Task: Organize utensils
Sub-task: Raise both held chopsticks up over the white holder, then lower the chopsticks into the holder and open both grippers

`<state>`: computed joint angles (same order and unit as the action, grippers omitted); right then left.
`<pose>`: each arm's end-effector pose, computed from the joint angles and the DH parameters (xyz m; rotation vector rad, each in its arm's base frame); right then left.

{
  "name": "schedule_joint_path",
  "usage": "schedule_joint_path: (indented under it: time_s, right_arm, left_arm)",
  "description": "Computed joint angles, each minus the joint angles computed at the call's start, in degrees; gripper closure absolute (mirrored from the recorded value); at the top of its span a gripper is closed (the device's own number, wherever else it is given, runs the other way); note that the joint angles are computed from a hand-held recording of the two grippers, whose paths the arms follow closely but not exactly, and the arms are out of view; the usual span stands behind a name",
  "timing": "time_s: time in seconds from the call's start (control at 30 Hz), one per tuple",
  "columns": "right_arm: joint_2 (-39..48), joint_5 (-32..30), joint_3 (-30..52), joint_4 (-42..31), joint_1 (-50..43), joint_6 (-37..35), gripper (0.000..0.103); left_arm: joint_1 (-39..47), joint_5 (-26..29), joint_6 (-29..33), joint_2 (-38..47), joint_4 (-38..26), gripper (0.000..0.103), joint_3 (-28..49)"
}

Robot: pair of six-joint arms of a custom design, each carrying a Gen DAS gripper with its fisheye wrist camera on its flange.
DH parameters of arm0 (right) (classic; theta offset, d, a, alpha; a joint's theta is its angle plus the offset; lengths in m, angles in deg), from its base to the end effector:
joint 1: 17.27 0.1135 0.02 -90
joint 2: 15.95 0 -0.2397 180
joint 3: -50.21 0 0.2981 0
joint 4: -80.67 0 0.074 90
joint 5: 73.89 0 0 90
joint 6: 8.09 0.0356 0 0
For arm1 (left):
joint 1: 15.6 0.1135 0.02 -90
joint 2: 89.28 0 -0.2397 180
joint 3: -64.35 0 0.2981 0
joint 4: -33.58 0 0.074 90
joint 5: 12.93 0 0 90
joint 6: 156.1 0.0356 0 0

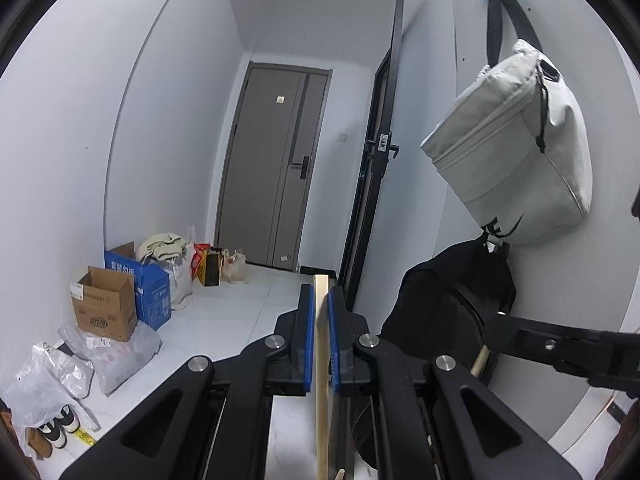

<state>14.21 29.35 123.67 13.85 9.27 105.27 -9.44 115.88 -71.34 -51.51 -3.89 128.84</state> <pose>0.1193 0.0505 0.3950 0.0956 1.9831 0.3390 0.1980 -0.0011 0.3754 0.3210 1.7221 -0.5812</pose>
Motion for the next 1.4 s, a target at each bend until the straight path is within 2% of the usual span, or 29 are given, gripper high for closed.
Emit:
schedule_joint_path:
  time_s: [0.17, 0.27, 0.43, 0.57, 0.7, 0.87, 1.07, 1.2, 1.3, 1.4]
  right_arm:
    - [-0.9, -1.1, -3.4, 1.6, -0.9, -1.0, 0.099]
    - [-1.0, -3.8, -4.6, 2.0, -3.5, -1.4, 0.099]
    - [-0.9, -4.7, -6.0, 2.5, -3.4, -1.5, 0.099]
    - [-1.7, -4.6, -6.5, 1.6, -2.4, -1.4, 0.099]
    - [-2.0, -5.6, -6.7, 1.0, -2.9, -1.8, 0.099]
    - [-1.1, -8.4, -7.1, 2.0, -5.3, -2.6, 0.099]
    - [-2.2, -9.0, -9.7, 3.4, -4.8, -3.0, 0.099]
    - [-3.9, -9.4, -12.1, 3.1, -3.9, -1.9, 0.097]
    - [-6.4, -11.4, -14.3, 3.2, -4.6, -0.5, 0.096]
    - [-9.7, -19.1, -16.7, 3.3, -9.7, 1.5, 0.093]
  left_arm:
    - [0.5, 1.1, 0.5, -1.0, 0.0, 0.101, -1.2]
    - [0.7, 1.3, 0.9, -2.2, 0.0, 0.101, -2.4]
    - [0.6, 1.6, 3.6, -4.3, -0.6, 0.101, -4.2]
    - [0.6, 1.9, 5.2, -4.3, -2.3, 0.1, -3.9]
    - [2.2, 4.7, 7.5, -4.0, -4.9, 0.1, -3.3]
    - [3.8, 9.9, 14.1, -2.8, -11.1, 0.1, -1.2]
    - [5.1, 12.2, 22.0, -0.5, -18.8, 0.1, 1.9]
    - [7.0, 14.0, 28.1, 2.8, -26.7, 0.1, 5.2]
    - [8.1, 15.0, 33.6, 6.3, -34.0, 0.1, 8.7]
    - [8.9, 14.4, 37.9, 9.1, -40.4, 0.1, 12.1]
